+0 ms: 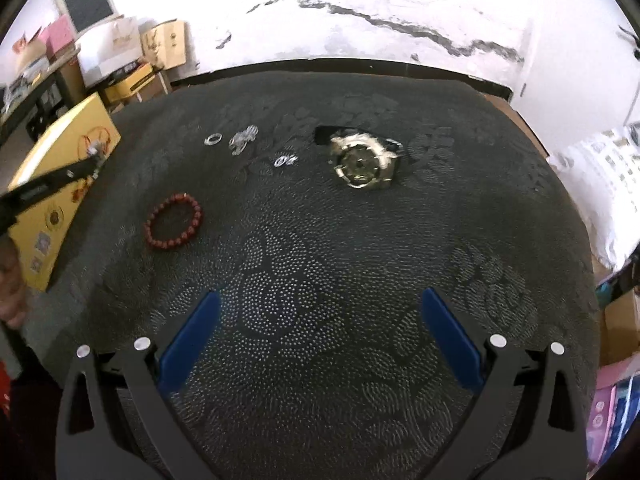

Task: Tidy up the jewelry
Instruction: 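Lift the red necklace with the left tool while the right tool grasps the gold watch, then carry the necklace into the box with the left tool and open it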

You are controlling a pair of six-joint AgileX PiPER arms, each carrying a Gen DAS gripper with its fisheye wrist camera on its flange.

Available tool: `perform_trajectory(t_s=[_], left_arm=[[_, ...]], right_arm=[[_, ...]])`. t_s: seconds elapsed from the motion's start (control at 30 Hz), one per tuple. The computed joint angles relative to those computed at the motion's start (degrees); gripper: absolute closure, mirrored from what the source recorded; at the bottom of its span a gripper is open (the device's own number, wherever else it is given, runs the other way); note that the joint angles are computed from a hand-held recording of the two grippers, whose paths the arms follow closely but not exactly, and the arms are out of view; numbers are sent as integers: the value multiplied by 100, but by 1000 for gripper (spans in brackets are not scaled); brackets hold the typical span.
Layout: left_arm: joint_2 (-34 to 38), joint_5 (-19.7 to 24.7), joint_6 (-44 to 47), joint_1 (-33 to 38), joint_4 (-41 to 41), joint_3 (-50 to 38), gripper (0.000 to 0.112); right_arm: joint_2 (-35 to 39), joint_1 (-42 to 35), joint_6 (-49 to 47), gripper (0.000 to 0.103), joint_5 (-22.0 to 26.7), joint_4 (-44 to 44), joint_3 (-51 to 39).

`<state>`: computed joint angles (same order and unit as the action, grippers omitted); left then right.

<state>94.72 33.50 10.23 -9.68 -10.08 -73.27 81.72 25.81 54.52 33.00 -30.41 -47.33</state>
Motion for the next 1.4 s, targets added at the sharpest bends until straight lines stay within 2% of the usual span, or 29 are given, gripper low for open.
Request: perform_trajectory(t_s=[0.07,0.17,0.2,0.27,0.43,0.63,0.67,0.7,0.73,0.77,0.83,1.0,1.1,1.2,1.4], left_arm=[[-95,75,170,47,-197,67,102],[-181,148,559,126,-492,155,102],[-220,185,704,154,-617,193,102],[-292,148,867,186,-713,322,102],[-290,60,912,219,-763,490,102],[-276,277,903,267,-795,465,102],[-323,288,845,238,-652,449,102],[-373,275,838,236,-605,480,102],[-405,314,818,238,-545,451,102],[-438,429,781,263,-489,370,102],[-505,625,697,330,-443,260,102],[-800,1151,566,491,-360,8,102],[-1057,1463,537,608,-315,-147,102],[-1339,1800,479,701,-177,-336,102],[-1925,2326,545,939,-78,-393,102]], right_arm=[[297,36,391,6,-18,-420,10],[838,-260,538,5,-215,-423,-24],[801,-350,840,5,-490,-606,110],[937,-407,1164,5,-507,-1000,2],[1653,-924,777,5,-489,-803,-968],[2401,-1285,-25,5,-435,-321,-2010],[2429,-1331,-275,13,-394,-118,-2105],[2402,-1351,-389,30,-438,-76,-2140],[2376,-1306,-488,41,-252,-60,-2245],[2457,-1257,-685,41,31,144,-2465],[2351,-1269,-880,42,103,412,-2472],[1343,-748,-230,41,445,110,-1944],[574,-145,82,41,1011,103,-1857],[-180,694,511,41,1796,-53,-1920],[-839,2055,1250,41,3021,-569,-2278]])
